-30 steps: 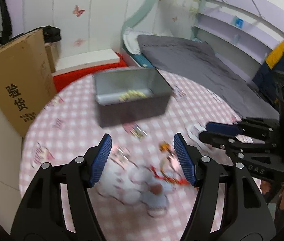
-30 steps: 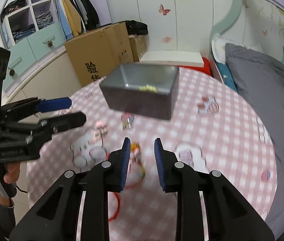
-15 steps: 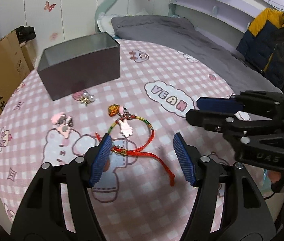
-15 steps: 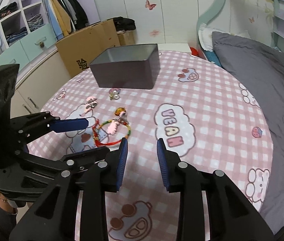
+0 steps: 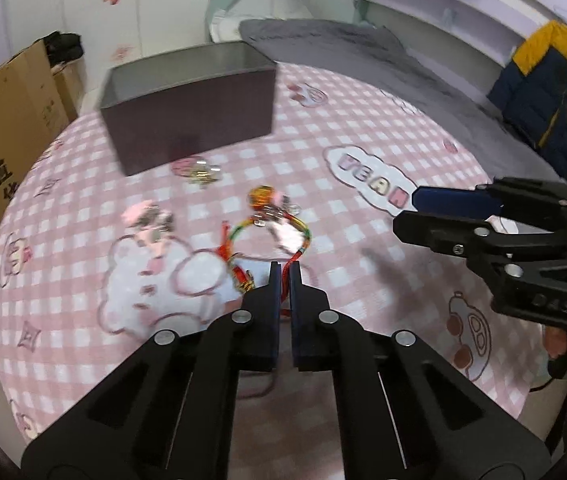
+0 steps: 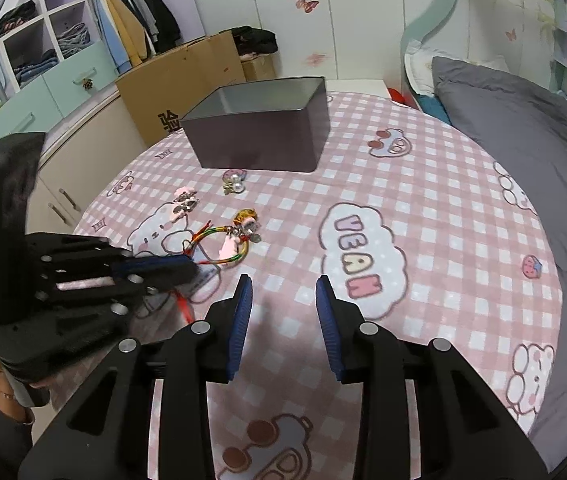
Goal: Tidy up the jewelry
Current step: 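Close the left tool on the rainbow string bracelet while the right tool grasps its charm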
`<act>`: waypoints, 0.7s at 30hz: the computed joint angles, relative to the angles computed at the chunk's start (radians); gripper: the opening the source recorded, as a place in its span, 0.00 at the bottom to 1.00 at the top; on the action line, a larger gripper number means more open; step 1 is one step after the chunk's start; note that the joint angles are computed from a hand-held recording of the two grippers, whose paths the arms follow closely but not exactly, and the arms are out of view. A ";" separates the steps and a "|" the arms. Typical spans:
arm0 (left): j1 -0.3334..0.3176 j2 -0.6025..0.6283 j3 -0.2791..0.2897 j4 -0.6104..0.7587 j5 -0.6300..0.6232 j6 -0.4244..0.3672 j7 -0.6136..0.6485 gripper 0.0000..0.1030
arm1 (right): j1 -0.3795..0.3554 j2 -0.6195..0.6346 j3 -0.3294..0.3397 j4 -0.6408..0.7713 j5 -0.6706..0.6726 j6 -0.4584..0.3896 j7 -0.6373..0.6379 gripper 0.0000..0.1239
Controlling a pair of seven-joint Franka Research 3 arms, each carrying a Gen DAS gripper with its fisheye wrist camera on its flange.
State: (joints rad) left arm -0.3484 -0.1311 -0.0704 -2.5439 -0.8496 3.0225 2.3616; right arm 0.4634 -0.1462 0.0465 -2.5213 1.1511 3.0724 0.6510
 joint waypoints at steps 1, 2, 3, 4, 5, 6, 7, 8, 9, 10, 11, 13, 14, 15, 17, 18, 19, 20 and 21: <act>0.004 -0.011 0.006 -0.008 -0.005 0.003 0.002 0.04 | 0.001 0.008 0.000 0.008 0.000 -0.003 -0.002 0.25; 0.006 -0.028 0.017 -0.019 -0.016 0.009 0.007 0.04 | 0.000 0.017 0.004 0.017 -0.009 -0.006 0.003 0.25; -0.001 -0.042 0.037 -0.024 -0.040 0.002 0.025 0.04 | -0.001 0.025 0.007 0.025 -0.014 -0.010 0.005 0.25; -0.011 -0.054 0.061 -0.024 -0.073 -0.013 0.052 0.04 | -0.002 0.035 0.011 0.034 -0.018 -0.014 0.006 0.25; -0.017 -0.062 0.077 -0.024 -0.103 -0.025 0.078 0.04 | -0.006 0.046 0.017 0.043 -0.034 -0.020 0.018 0.25; -0.018 -0.074 0.090 -0.027 -0.138 -0.025 0.101 0.04 | -0.010 0.053 0.022 0.049 -0.046 -0.026 0.026 0.25; -0.012 -0.082 0.097 -0.029 -0.151 -0.034 0.110 0.04 | -0.013 0.062 0.028 0.056 -0.062 -0.032 0.035 0.25; -0.012 -0.088 0.107 -0.028 -0.174 -0.050 0.133 0.04 | -0.016 0.071 0.035 0.063 -0.079 -0.036 0.047 0.25; -0.009 -0.087 0.107 -0.024 -0.195 -0.050 0.146 0.04 | -0.021 0.086 0.044 0.073 -0.122 -0.047 0.078 0.25; 0.001 -0.088 0.102 -0.025 -0.200 -0.051 0.147 0.04 | -0.023 0.094 0.050 0.079 -0.144 -0.053 0.095 0.25; 0.010 -0.089 0.098 -0.025 -0.196 -0.060 0.151 0.04 | -0.023 0.105 0.057 0.089 -0.156 -0.061 0.096 0.25; 0.016 -0.087 0.088 -0.027 -0.212 -0.054 0.166 0.04 | -0.026 0.124 0.068 0.105 -0.184 -0.057 0.110 0.25; 0.021 -0.087 0.085 -0.028 -0.210 -0.064 0.167 0.04 | -0.028 0.129 0.072 0.109 -0.196 -0.057 0.117 0.25; 0.024 -0.090 0.083 -0.033 -0.211 -0.071 0.179 0.04 | -0.029 0.137 0.076 0.119 -0.190 -0.053 0.114 0.25; 0.030 -0.093 0.074 -0.046 -0.206 -0.080 0.193 0.04 | -0.035 0.145 0.080 0.135 -0.175 -0.064 0.109 0.25; 0.034 -0.094 0.071 -0.051 -0.203 -0.079 0.195 0.04 | -0.039 0.151 0.082 0.146 -0.171 -0.075 0.103 0.25; 0.036 -0.094 0.069 -0.055 -0.199 -0.082 0.197 0.04 | -0.041 0.158 0.084 0.153 -0.190 -0.078 0.116 0.25; 0.037 -0.092 0.067 -0.060 -0.195 -0.088 0.198 0.04 | -0.044 0.167 0.087 0.161 -0.214 -0.081 0.133 0.25; 0.037 -0.091 0.066 -0.062 -0.197 -0.090 0.202 0.04 | -0.046 0.171 0.091 0.166 -0.216 -0.085 0.135 0.25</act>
State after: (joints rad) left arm -0.3113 -0.2218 -0.0040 -2.6058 -1.0465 2.9322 2.5639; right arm 0.4175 0.0245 0.1377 -2.3549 0.9355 2.9875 0.7860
